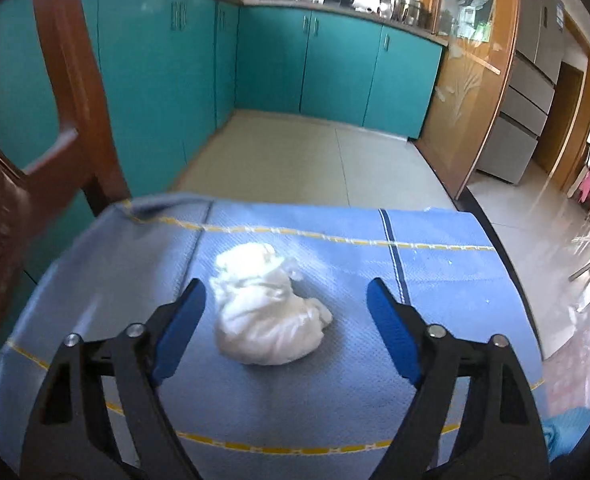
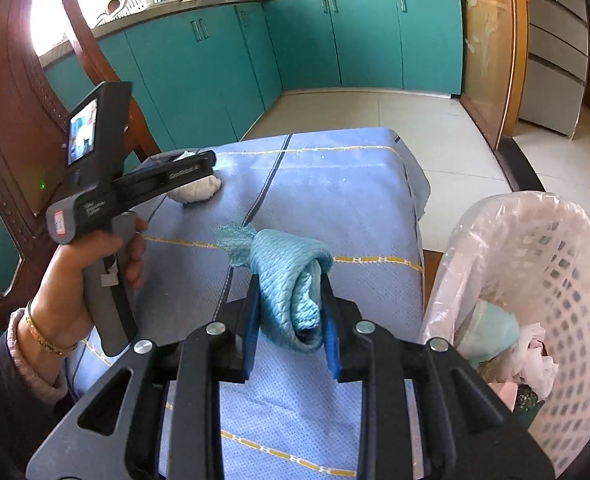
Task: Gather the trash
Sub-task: 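Grasp the white tissue ball with the left tool while the right tool holds the rag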
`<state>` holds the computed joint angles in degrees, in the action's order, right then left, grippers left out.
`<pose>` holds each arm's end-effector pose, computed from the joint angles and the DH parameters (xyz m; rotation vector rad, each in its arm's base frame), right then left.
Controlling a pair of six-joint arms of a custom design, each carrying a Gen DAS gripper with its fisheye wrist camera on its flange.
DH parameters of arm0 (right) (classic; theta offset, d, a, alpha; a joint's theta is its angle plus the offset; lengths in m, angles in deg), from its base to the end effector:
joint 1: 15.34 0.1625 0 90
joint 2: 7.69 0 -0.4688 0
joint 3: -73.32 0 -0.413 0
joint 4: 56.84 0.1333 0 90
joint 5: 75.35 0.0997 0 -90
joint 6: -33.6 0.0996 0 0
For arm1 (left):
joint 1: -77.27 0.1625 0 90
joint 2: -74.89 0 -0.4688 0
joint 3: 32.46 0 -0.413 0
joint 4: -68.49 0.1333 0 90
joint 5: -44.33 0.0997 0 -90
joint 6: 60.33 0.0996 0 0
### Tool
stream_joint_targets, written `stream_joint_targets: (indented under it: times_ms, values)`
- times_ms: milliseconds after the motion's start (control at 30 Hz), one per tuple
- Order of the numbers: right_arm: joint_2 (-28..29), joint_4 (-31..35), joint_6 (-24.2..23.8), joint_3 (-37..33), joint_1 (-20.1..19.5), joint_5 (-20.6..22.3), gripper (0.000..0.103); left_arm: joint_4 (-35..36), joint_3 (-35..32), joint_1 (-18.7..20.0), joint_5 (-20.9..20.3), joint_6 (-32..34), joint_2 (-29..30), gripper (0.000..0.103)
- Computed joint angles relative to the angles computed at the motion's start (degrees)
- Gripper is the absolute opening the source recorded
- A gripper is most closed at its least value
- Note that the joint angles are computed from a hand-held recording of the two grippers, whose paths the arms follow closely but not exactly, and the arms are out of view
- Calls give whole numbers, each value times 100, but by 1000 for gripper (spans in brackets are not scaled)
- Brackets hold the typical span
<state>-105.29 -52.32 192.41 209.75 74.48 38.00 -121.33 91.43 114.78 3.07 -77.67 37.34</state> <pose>0.0930 -0.2581 0.2330 0.2314 -2.4415 0.9414 -0.2780 -0.4759 -0.0046 0.6102 2.3576 -0.8662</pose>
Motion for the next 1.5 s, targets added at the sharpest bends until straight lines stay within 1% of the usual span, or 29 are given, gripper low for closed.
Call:
stream_joint_targets:
  times_ms: [33, 67, 100, 133, 167, 200, 300, 367, 467, 600, 667, 733, 833, 900, 967, 1033, 1133, 1267, 1367, 1433, 1467, 1500]
  values:
    - [-2, 9, -3, -2, 7, -3, 28, 148, -60, 38, -40, -18, 12, 69]
    - [6, 0, -7, 0, 18, -6, 28, 232, -80, 58, -39, 0, 16, 58]
    - [26, -1, -7, -16, 33, -2, 28, 324, -92, 47, 24, 33, 35, 50]
    - [-9, 0, -40, 6, 14, -28, 28, 316, -85, 29, 83, 95, 56, 46]
    - [-6, -9, -48, 7, 31, -26, 28, 277, -74, 0, 169, 219, 85, 35]
    - [-16, -20, -59, 17, 38, -32, 28, 232, -58, -27, 235, 334, 102, 29]
    - [-35, -57, -85, 37, 87, -20, 28, 89, 42, -86, 296, 388, 51, 24]
    - [-62, -79, -103, 54, 96, -30, 28, 6, 96, -139, 357, 358, 4, 24]
    - [-105, -142, -114, 95, 140, -11, 28, -193, 316, -341, 469, 259, -157, 24]
    - [-142, -173, -169, 137, 140, -38, 28, -315, 696, -737, 610, 47, -475, 24]
    - [-143, -169, -183, 148, 181, -20, 28, -486, 907, -983, 651, 68, -639, 24]
    - [-128, -183, -191, 158, 251, 27, 28, -663, 1121, -1284, 859, 147, -713, 24]
    - [-140, -175, -195, 177, 336, 38, 28, -713, 1428, -1651, 1078, 94, -814, 24]
    - [-138, -162, -188, 187, 400, 53, 28, -593, 1608, -1823, 1078, -105, -938, 24]
    - [-128, -126, -175, 187, 438, 58, 28, -400, 1799, -1917, 911, -403, -1055, 24]
    - [-122, -85, -175, 193, 453, 26, 28, -52, 1972, -1961, 673, -800, -1203, 24]
    - [-95, -102, -173, 207, 506, 71, 28, 472, 2092, -1921, 275, -1367, -1397, 24]
    - [-26, -78, -147, 199, 547, 155, 28, 530, 2139, -1853, 112, -1428, -1426, 24]
    - [197, 69, -92, 138, 487, 186, 28, 621, 2107, -1671, -325, -1477, -1500, 25]
    - [368, 168, -61, 91, 449, 202, 29, 702, 2065, -1508, -548, -1439, -1514, 27]
    - [485, 215, -45, 68, 420, 210, 30, 783, 2059, -1447, -615, -1490, -1529, 27]
    - [575, 211, -38, 59, 426, 249, 31, 818, 2037, -1369, -717, -1530, -1530, 32]
